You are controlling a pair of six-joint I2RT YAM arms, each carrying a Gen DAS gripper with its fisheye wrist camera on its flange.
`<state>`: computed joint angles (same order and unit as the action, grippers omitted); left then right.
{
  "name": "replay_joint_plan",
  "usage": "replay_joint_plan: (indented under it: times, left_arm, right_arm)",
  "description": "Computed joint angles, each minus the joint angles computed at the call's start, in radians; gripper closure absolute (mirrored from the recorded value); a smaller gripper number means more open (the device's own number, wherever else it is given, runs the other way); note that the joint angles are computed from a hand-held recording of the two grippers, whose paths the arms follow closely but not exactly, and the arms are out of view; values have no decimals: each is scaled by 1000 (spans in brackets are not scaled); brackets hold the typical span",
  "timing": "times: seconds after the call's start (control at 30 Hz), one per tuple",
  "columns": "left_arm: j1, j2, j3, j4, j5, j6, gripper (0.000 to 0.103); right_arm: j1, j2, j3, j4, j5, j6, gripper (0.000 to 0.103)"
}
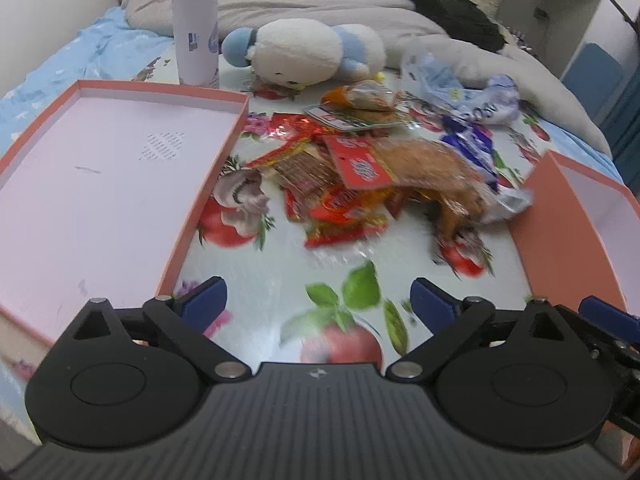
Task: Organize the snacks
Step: 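Reach the right gripper into the pile and grasp the shrimp snack bag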
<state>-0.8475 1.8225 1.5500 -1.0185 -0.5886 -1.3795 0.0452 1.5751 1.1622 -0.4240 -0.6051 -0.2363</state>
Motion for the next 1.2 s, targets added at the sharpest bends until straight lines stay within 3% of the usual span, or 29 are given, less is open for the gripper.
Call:
replay_joint_plan:
  times: [0.33, 0.43, 0.77, 1.03, 1.13, 1.2]
  left_arm:
    - [172, 5, -165, 327, 111, 210, 14]
    - [198, 51, -151, 379, 144, 273, 23]
    - [246, 104, -144, 456, 173, 240, 40]
    - [258, 129, -135, 480, 211, 224, 54]
    - [265, 130, -153, 501, 219, 185, 67]
    - [268, 137, -138, 482, 212, 167, 85]
  right_arm:
    - [123, 303, 159, 125, 176, 115, 35]
    - [138, 383, 228, 122, 192, 149, 38]
    - [192, 530, 350, 136, 270, 219, 50]
    - [202, 566, 388, 142, 301, 194, 72]
    - [200, 569, 403, 120, 304, 175, 77]
    - [197, 568, 413, 101, 307, 166, 85]
